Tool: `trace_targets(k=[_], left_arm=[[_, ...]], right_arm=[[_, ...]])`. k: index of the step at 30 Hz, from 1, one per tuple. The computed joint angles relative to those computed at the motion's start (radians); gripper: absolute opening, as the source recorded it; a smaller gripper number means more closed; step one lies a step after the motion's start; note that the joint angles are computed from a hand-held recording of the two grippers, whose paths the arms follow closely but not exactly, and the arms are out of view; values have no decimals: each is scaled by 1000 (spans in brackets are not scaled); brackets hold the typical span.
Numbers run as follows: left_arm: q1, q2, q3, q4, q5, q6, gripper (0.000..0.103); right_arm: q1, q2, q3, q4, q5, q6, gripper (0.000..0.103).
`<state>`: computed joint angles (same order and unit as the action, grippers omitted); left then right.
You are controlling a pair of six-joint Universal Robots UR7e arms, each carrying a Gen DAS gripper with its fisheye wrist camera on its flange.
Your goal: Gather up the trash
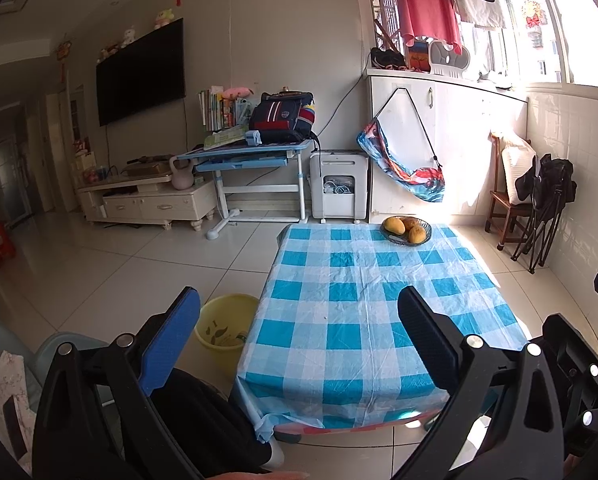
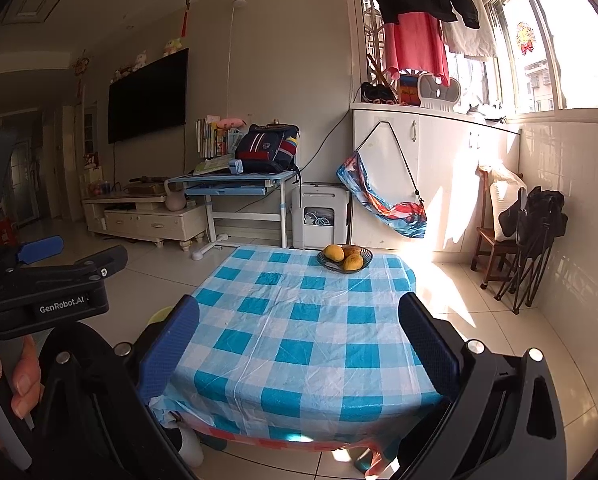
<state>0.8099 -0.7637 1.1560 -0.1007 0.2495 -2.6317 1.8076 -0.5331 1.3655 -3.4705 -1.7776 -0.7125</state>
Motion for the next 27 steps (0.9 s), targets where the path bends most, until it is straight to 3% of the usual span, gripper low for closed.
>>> trace_targets(k=[27], left_arm=[[-2, -4, 7, -14, -1, 12, 96]], right_arm=[[2, -1, 8, -3, 0, -2, 95]])
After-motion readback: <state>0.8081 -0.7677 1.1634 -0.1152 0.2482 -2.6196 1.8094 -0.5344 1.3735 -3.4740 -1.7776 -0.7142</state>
